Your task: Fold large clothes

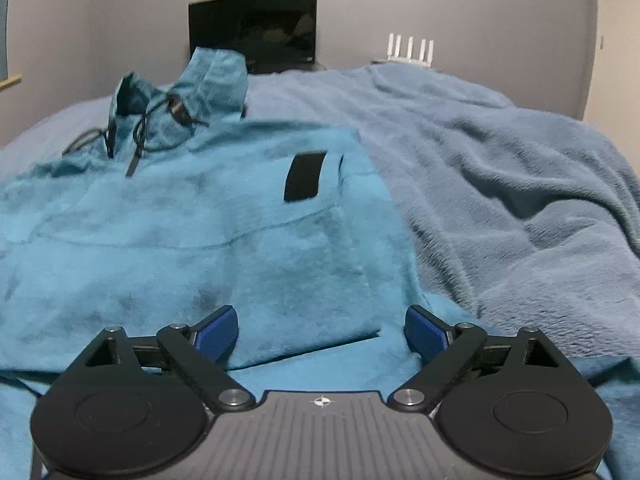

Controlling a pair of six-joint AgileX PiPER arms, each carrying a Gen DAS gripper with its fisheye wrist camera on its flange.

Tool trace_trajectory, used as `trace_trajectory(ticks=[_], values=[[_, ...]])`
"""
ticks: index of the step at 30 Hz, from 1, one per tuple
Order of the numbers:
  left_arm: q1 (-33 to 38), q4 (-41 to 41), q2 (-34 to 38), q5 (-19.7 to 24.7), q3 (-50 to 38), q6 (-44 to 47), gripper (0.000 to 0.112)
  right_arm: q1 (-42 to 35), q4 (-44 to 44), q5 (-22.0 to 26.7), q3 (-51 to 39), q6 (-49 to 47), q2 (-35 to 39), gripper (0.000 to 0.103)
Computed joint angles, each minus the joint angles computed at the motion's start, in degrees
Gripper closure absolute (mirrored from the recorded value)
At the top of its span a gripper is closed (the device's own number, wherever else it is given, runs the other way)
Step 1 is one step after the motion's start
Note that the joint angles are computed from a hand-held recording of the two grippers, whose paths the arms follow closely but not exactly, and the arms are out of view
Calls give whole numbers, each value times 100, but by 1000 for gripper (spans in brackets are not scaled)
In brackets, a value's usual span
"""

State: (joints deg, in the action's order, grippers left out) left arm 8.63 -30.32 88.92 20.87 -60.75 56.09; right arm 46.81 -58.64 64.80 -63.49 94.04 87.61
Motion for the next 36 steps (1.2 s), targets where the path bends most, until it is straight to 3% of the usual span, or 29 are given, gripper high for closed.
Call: trace_trajectory(ticks=[2, 4, 7, 9, 16, 20, 26, 29, 31, 36], values=[[-33, -262, -174, -274, 197, 297, 9, 132, -165, 132, 49, 178, -120, 9], [49, -1172, -349, -377, 343, 1139, 9, 293, -412, 302, 88, 377, -212, 7], [253, -2604, -552, -191, 412, 2418, 9, 452, -780, 467, 111, 511, -292, 5], [331, -2845, -527, 95, 229, 2671, 9, 468, -918, 467, 106, 515, -309, 3], [-421, -1301, 230, 558, -1231, 1408, 9, 247, -945, -15, 30, 457, -168, 3], [-708, -1057, 843, 870, -1953, 556, 9, 121, -894, -326, -66, 258, -36, 3], [-866, -101, 1565, 615, -2010, -461, 9, -60, -759, -626, -327, -240, 217, 3], [-737, -470, 1677, 514, -1858, -357, 9, -132, -811, -672, -607, -485, 302, 2], [-830, -157, 1707, 474, -1917, -772, 9, -338, -707, -920, -833, -579, 298, 1], [-969, 82, 1735, 169, -1802, -1007, 9, -1177, 78, -1407, -2472, -1715, 1075, 1]])
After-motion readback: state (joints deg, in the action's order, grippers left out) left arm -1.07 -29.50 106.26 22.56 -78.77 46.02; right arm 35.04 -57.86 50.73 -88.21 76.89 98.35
